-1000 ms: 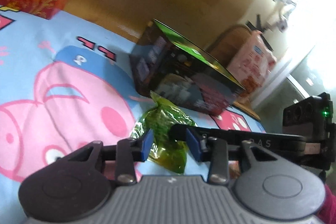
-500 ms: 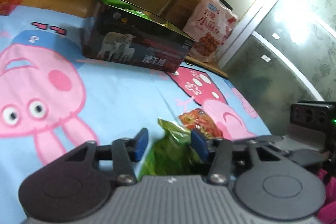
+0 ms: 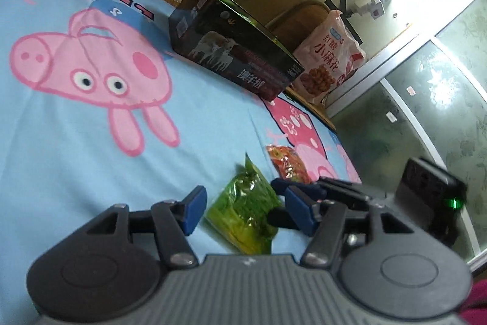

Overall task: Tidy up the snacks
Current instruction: 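Grasp the translucent green bag with the left gripper, then carry the green bag over the tin box and release it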

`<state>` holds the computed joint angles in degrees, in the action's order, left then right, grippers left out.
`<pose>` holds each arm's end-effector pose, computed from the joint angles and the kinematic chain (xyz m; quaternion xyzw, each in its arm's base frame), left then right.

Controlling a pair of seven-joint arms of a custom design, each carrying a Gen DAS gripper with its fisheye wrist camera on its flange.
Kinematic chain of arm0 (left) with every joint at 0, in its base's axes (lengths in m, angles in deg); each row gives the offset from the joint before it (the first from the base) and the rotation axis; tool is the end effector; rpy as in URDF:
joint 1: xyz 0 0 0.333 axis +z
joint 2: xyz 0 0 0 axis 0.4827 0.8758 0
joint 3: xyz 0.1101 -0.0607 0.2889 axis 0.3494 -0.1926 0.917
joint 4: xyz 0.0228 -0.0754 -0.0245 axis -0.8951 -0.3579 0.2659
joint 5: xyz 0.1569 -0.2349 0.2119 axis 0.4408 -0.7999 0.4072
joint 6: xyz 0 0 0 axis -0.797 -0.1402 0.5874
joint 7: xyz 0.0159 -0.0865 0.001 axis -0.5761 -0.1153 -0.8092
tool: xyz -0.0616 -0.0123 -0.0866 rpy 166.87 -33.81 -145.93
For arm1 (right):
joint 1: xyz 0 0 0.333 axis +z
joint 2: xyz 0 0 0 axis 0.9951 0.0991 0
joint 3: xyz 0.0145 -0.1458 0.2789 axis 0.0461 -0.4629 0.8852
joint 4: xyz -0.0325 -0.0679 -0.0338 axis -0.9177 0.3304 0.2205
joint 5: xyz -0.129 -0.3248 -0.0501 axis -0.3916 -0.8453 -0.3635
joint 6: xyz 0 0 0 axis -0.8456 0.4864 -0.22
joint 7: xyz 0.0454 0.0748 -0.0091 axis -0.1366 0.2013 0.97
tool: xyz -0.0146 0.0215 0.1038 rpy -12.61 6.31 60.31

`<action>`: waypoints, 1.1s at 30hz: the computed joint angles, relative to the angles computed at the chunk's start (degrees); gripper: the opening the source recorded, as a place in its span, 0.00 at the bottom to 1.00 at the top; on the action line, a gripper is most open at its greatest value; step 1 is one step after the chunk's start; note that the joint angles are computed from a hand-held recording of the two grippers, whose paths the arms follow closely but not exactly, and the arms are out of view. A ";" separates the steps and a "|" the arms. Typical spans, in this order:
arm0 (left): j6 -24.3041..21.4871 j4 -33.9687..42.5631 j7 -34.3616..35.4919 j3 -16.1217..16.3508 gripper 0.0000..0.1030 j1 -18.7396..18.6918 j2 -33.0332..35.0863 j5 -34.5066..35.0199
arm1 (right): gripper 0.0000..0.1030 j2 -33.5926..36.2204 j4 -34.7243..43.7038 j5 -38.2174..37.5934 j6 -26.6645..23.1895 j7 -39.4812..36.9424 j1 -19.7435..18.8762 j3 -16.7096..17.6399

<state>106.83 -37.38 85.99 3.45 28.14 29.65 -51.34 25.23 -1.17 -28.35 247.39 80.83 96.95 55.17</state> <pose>0.6391 -0.2944 0.2410 0.5529 -0.6616 0.4944 0.1102 0.6160 0.3798 0.2712 -0.7774 0.4593 -0.0846 0.4212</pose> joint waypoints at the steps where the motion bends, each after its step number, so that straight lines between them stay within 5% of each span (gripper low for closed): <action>1: -0.72 0.83 -0.95 0.15 0.53 -0.46 0.59 0.52 | 0.47 0.39 0.44 -0.10 0.01 -0.07 0.20 0.37; 7: 2.54 2.96 -3.73 0.75 0.52 -3.56 1.63 5.96 | 0.35 0.11 -1.23 -0.29 6.36 3.45 3.96 -3.33; 16: 0.27 2.21 -0.40 -7.14 0.55 3.51 3.88 5.97 | 0.28 -0.80 -3.19 -5.93 14.00 9.20 5.01 -6.26; 19: 1.09 3.04 -2.24 -4.84 0.69 1.71 3.08 6.11 | 0.28 -0.76 -1.83 -5.10 14.70 12.06 6.84 -9.21; 23: -1.28 3.54 -2.56 -5.54 0.77 3.18 3.99 5.22 | 0.27 0.29 -1.09 -6.85 14.73 17.83 3.34 -6.19; 27: -6.14 6.10 -4.01 -3.81 0.74 1.81 4.83 5.64 | 0.26 3.29 1.48 -11.27 13.65 23.24 -2.54 0.41; 33: -9.82 16.41 -9.65 0.43 0.68 -3.63 7.35 10.61 | 0.25 3.95 7.30 -11.61 12.83 26.60 -0.45 -3.29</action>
